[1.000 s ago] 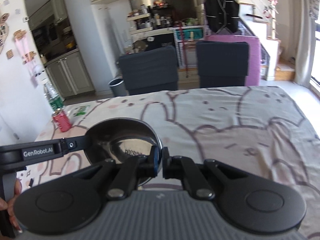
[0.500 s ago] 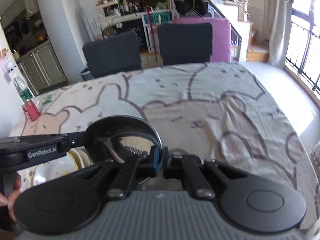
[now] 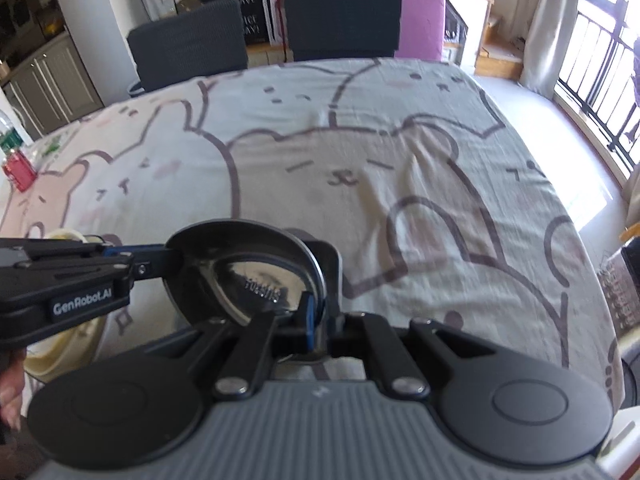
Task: Organize plates and bowls
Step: 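Lift the steel bowl with both grippers and carry it over the small tray, then lower the steel bowl into the small tray and open both grippers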
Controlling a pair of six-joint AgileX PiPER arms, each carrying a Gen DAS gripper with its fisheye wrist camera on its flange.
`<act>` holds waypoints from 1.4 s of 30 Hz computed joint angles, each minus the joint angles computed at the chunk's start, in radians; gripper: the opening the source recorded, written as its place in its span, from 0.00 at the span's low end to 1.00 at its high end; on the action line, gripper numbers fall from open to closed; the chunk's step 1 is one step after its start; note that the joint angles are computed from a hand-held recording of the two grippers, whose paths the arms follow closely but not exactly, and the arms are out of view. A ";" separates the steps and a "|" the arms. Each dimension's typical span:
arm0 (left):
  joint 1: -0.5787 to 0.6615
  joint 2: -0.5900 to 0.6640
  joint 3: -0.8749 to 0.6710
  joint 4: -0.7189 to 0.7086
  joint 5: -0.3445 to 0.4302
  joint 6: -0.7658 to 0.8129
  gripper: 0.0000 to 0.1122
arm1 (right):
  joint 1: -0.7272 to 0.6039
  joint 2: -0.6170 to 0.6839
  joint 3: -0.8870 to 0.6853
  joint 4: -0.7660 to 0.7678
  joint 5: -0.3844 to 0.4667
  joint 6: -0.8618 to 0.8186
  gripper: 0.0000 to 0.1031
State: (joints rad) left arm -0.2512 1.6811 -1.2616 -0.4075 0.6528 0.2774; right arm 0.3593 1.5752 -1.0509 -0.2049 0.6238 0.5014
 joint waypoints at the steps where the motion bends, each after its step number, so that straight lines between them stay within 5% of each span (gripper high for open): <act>1: -0.001 0.008 -0.005 0.005 0.004 -0.007 0.05 | -0.008 0.010 -0.002 0.013 0.000 -0.014 0.06; 27: 0.000 0.141 -0.104 0.068 0.045 -0.062 0.05 | -0.098 0.162 -0.081 0.259 0.026 -0.284 0.08; 42: -0.022 0.166 -0.124 0.108 0.023 -0.101 0.09 | -0.085 0.214 -0.118 0.246 0.052 -0.284 0.12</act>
